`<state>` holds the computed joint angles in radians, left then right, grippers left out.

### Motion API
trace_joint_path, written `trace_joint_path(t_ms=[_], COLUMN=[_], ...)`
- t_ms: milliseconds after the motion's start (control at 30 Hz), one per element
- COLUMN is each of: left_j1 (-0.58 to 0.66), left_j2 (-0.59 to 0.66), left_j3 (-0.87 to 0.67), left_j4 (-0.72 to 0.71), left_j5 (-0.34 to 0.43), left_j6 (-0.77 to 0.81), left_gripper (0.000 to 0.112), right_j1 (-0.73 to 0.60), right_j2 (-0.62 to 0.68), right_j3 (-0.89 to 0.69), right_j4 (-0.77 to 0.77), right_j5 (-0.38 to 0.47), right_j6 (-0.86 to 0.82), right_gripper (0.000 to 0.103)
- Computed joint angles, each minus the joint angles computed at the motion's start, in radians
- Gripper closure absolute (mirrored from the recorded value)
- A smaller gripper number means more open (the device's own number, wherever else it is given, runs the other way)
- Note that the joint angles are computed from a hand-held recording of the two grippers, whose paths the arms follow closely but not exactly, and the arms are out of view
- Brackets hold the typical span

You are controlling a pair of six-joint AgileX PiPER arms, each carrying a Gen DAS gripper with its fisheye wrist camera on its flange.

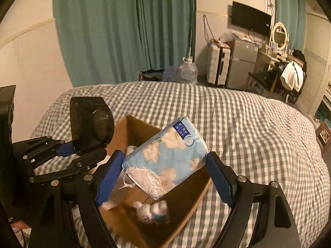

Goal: Organize objects
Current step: 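Open both tools to drop the mirror and tissue pack into the box, then grasp the white earbud case with the right tool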

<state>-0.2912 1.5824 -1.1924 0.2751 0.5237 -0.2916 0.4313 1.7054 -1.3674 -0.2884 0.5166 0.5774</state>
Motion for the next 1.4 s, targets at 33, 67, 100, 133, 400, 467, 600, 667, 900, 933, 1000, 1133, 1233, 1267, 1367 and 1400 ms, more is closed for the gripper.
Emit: trace_joint_path(t_ms=[33, 67, 100, 133, 400, 467, 600, 667, 900, 933, 1000, 1133, 1233, 1267, 1367, 1400], left_j1=[0.007, 0.007, 0.010, 0.014, 0.042, 0.041, -0.011, -0.036, -0.089, -0.114, -0.155, -0.260, -0.326, -0.366, -0.456, -0.481], left_j2=[0.024, 0.039, 0.064, 0.082, 0.119, 0.110, 0.052, -0.011, -0.234, -0.275, -0.344, -0.431, -0.481, -0.509, -0.570, -0.584], left_j3=[-0.012, -0.014, -0.024, -0.033, 0.010, 0.010, 0.008, 0.030, 0.015, -0.004, -0.017, -0.085, -0.103, -0.087, -0.033, -0.016], left_j4=[-0.016, -0.022, -0.031, -0.043, -0.106, -0.128, -0.019, 0.043, 0.051, 0.070, 0.097, 0.170, 0.221, 0.260, 0.345, 0.366], left_j5=[-0.005, -0.010, -0.017, -0.021, -0.073, -0.059, 0.031, 0.050, 0.215, 0.259, 0.321, 0.443, 0.515, 0.541, 0.621, 0.647], left_j6=[0.017, 0.021, 0.032, 0.046, 0.092, 0.102, 0.016, -0.052, -0.087, -0.104, -0.129, -0.197, -0.237, -0.267, -0.321, -0.340], left_gripper=[0.084, 0.084, 0.084, 0.084, 0.084, 0.083, 0.046, 0.031, 0.031, 0.030, 0.030, 0.029, 0.017, 0.017, 0.017, 0.017], right_j1=[-0.013, -0.024, -0.032, -0.041, -0.083, -0.098, -0.107, -0.088, -0.014, 0.006, 0.053, 0.211, 0.336, 0.385, 0.513, 0.555], right_j2=[0.024, 0.053, 0.066, 0.086, 0.114, 0.106, 0.073, 0.035, -0.190, -0.218, -0.265, -0.347, -0.381, -0.387, -0.409, -0.410], right_j3=[-0.009, -0.026, -0.026, -0.033, 0.018, 0.025, 0.033, 0.043, 0.057, 0.049, 0.013, -0.063, -0.113, -0.130, -0.126, -0.124], right_j4=[0.017, 0.035, 0.050, 0.083, 0.182, 0.244, 0.217, 0.122, -0.004, -0.028, -0.089, -0.223, -0.315, -0.348, -0.447, -0.473], right_j5=[-0.009, -0.016, -0.027, -0.041, -0.150, -0.156, -0.160, -0.132, 0.032, 0.070, 0.163, 0.377, 0.511, 0.558, 0.638, 0.668], right_j6=[-0.022, -0.044, -0.061, -0.092, -0.130, -0.175, -0.150, -0.055, 0.085, 0.104, 0.142, 0.222, 0.274, 0.292, 0.367, 0.392], right_gripper=[0.022, 0.022, 0.022, 0.022, 0.020, 0.018, 0.013, 0.013, 0.011, 0.010, 0.010, 0.010, 0.010, 0.010, 0.010, 0.010])
